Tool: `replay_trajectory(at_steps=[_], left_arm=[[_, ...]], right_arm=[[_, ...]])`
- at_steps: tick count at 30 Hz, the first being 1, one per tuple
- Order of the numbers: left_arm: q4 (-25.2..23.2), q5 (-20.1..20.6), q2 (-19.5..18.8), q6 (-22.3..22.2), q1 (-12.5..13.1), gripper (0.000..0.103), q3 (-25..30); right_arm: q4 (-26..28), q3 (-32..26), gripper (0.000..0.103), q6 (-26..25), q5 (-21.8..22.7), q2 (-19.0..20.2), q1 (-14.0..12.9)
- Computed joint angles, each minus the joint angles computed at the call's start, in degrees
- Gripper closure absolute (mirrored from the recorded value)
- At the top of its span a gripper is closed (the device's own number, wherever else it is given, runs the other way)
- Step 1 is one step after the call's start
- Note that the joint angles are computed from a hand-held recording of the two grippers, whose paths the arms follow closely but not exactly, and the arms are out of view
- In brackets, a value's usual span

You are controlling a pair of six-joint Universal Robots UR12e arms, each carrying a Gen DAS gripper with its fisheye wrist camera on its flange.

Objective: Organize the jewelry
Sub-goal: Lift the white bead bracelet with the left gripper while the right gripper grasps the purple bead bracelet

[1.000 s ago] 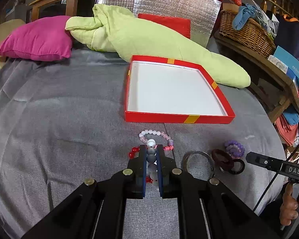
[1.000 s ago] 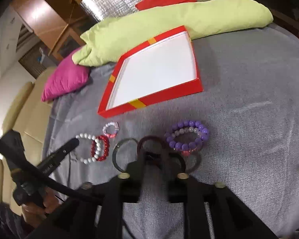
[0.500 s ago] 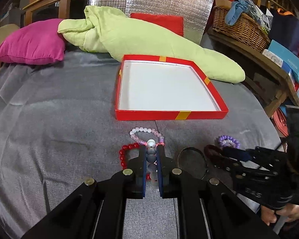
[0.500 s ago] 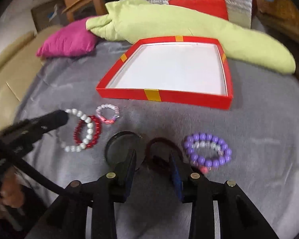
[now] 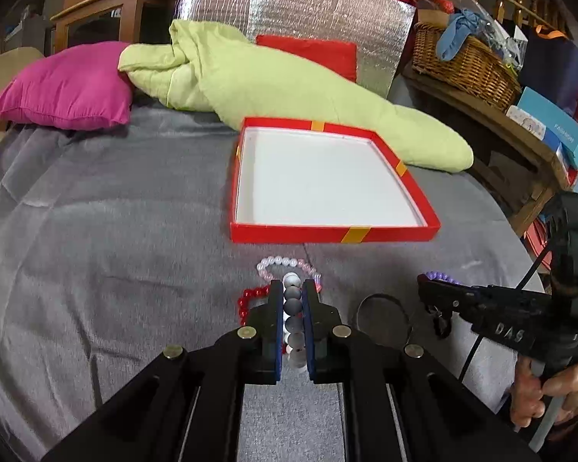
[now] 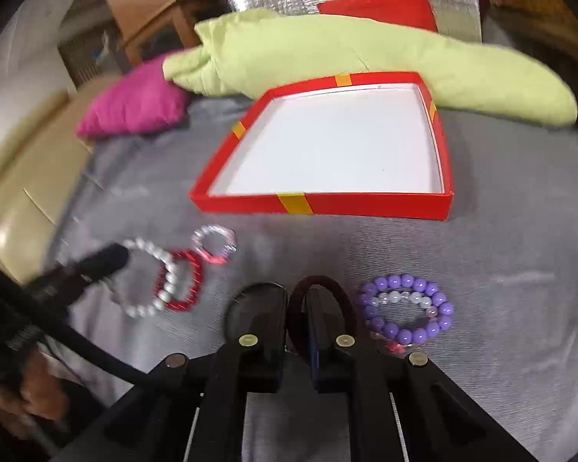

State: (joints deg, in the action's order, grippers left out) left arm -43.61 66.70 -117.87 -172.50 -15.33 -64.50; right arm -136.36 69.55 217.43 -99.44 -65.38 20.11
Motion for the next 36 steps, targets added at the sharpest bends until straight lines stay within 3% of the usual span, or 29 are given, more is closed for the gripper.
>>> replay_trajectory(at_steps=[5, 10, 17, 22, 24, 27, 29, 31, 34, 36], left_arm=[[2.51, -1.15, -0.43, -0.16, -0.07, 0.093, 0.53], [3.56, -2.11, -1.24, -0.31, -0.36, 0.093, 1.8], [2.08, -0.74, -1.66, 0.87, -1.21, 0.093, 2.33], [2.0, -0.86, -1.53, 1.35, -1.43, 0.093, 2.04], [2.09, -0.8, -1.35, 1.71, -1.44, 0.093, 1.75], [2.45, -1.05, -1.16, 1.32, -1.15, 0.093, 1.4], [2.61, -0.87, -1.13, 0.9, -0.99, 0.093, 1.35], [2.42, -1.12, -1.12, 0.48, -0.82, 0.093, 1.37], [2.31, -1.29, -1.04, 0.34, -0.71, 0.093, 1.28], [2.39, -1.47, -0.98, 0.3, -0.63, 0.093, 1.22]], right_arm=[[-13.93, 5.28, 0.093, 6.88, 8.61, -2.27, -2.82], [-24.62, 8.39, 0.093, 14.71, 15.99, -2.73, -5.43], [-23.82, 9.19, 0.089, 21.78, 21.22, -2.34, -6.67], [-24.41, 8.74, 0.089, 19.35, 20.0, -2.34, -6.43], [-20.71, 8.44, 0.089, 18.83, 16.94, -2.92, -6.08], [-13.43, 7.78, 0.086, 18.64, 8.5, -4.02, -5.21], [-4.91, 5.5, 0.07, 17.79, 3.42, -3.77, -4.45], [1.21, 3.39, 0.062, 16.56, 1.62, -3.07, -3.97], [11.6, -0.53, 0.062, 13.98, 0.22, -1.12, -3.23], [13.65, -1.15, 0.079, 12.94, 0.32, -0.65, -3.11]])
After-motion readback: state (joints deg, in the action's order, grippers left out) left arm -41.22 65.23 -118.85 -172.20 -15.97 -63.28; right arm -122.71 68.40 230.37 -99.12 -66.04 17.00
